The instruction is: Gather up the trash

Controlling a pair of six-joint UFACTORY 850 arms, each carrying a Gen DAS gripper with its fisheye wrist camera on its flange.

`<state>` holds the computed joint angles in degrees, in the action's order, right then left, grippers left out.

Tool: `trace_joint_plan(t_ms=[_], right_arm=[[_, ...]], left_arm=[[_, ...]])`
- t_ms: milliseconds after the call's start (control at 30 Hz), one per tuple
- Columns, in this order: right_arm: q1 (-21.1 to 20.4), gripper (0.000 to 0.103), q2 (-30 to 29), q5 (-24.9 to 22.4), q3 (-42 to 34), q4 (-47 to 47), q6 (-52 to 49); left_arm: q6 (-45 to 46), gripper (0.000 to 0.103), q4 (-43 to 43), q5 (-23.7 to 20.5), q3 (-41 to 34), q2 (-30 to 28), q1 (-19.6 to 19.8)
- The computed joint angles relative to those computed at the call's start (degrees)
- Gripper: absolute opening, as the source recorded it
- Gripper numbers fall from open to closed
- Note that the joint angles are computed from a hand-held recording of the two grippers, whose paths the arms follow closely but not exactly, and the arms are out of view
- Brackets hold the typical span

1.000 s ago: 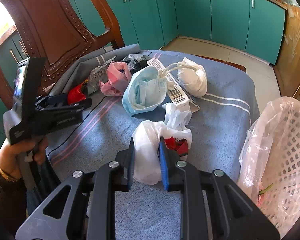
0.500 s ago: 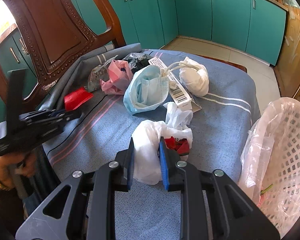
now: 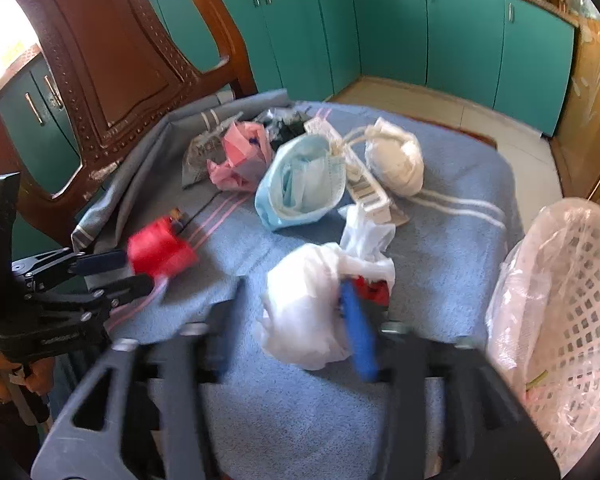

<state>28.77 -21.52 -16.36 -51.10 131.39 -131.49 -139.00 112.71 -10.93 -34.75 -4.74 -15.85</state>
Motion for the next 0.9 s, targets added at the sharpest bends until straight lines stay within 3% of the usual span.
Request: trace_joint_plan(t_ms=[67,200,333,433,533,667,700,833,900], right_arm=[[0.41,0.076,0.33,0.45,0.37,6.53,-6.40],[0.43,0.079,-1.20,3.06,-1.04,7.75,-6.42],[-0.01,0.079,-2.32,3.78,-1.89,4.48,-2.37],[-0.25,0.079,-2.73,3.59,-2.21,1.48,0.77],[-0.11,0.079,-2.95,3.65,-2.31,1.00,1.08],[0.28,0.079,-3.28,3.63,-2.50,1.47,-0.04],[0.41,0.078,-3.34,3.56,-2.52,1.53,-0.39],[0.83,0.055,-3.65,3.05,-2.88,-1.74,1.89],[1.12,0.049,-3.58,2.89,-2.76,-0.64,0.28]], left_arm=[[0.90,0.078,-0.63,-1.21,-0.14,0.22,-0.02],[-1.21,0.083,2.62,0.25,-2.40,-2.37,1.43],[-9.96,0.086,12.76,2.89,-4.86,-6.04,2.68],[-12.24,0.085,14.76,3.72,-6.05,-8.34,3.18],[-16.76,0.071,18.49,2.68,-5.90,-9.03,3.19],[-20.56,0.040,22.36,1.90,-5.05,-8.27,3.48],[-21.04,0.038,22.70,1.49,-4.67,-7.92,3.58],[-21.26,0.025,22.75,0.17,-2.81,-6.12,3.54],[-20.91,0.019,22.37,-0.18,-2.00,-5.32,3.29]])
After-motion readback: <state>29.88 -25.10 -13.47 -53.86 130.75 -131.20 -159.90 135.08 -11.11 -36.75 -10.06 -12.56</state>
